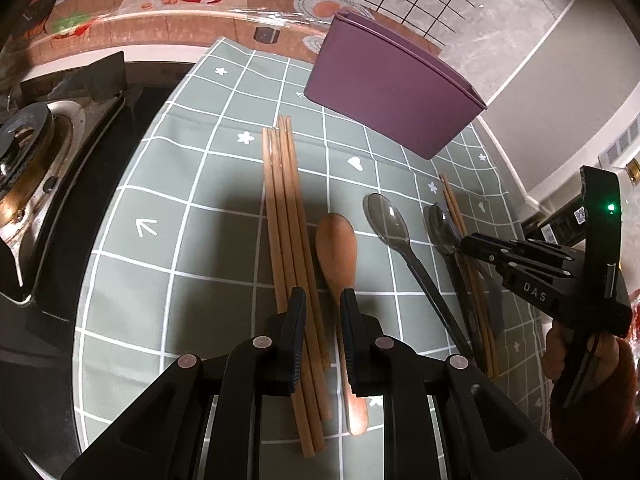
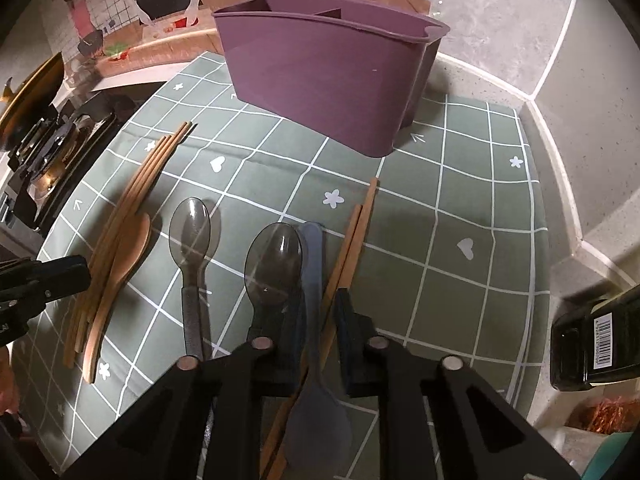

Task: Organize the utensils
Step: 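Grasp black-handled metal spoon with right tool while left tool grasps wooden spoon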

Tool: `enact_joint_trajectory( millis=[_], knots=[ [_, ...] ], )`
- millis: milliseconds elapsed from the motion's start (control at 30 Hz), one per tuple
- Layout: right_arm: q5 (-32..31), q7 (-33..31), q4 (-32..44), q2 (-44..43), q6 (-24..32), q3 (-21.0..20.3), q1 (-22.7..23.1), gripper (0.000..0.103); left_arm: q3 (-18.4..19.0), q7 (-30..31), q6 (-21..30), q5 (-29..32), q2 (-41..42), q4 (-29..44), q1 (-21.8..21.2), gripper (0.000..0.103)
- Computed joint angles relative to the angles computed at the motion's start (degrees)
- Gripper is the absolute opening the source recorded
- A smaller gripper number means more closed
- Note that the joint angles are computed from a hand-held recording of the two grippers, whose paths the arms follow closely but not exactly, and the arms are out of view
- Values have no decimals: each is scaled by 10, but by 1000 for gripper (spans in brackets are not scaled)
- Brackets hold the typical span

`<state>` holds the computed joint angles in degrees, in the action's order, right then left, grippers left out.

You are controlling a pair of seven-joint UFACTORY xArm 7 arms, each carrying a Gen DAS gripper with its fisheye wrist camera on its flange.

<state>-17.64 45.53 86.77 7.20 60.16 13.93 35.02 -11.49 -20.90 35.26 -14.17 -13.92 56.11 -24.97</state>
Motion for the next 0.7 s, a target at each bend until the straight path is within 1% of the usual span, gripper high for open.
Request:
enact_joint_trajectory(
  millis=[33,67,167,333,433,500,567,600,633,700],
  knots=[
    [-2,3,-2,-2,-1,0,1,7,1,3,1,-3,3,2,-1,19],
    [-10,8,-2,-4,0,0,2,6,1,3,2,-3,6,5,-2,19],
    [-24,17,-7,-14,-2,1,3,5,0,8,6,2,19,17,0,19],
    [-22,28,-23,-39,-12,7,-3,5,-8,2,11,40,60,58,7,20],
    [-24,41,-36,-54,-24,12,-8,9,-14,-7,18,75,88,86,7,22],
    [-32,50,-48,-65,-38,16,-9,14,-16,-15,25,93,101,101,6,23],
    [-30,56,-72,-83,-72,19,-13,23,-16,-10,33,92,113,112,2,26],
    [-30,60,-83,-91,-86,21,-16,24,-16,-6,39,90,120,119,0,27],
    [-30,66,-93,-100,-98,24,-18,25,-18,-7,32,99,122,120,-2,28],
    [-31,77,-108,-113,-113,29,-25,25,-19,14,33,84,130,127,-8,29]
  ],
)
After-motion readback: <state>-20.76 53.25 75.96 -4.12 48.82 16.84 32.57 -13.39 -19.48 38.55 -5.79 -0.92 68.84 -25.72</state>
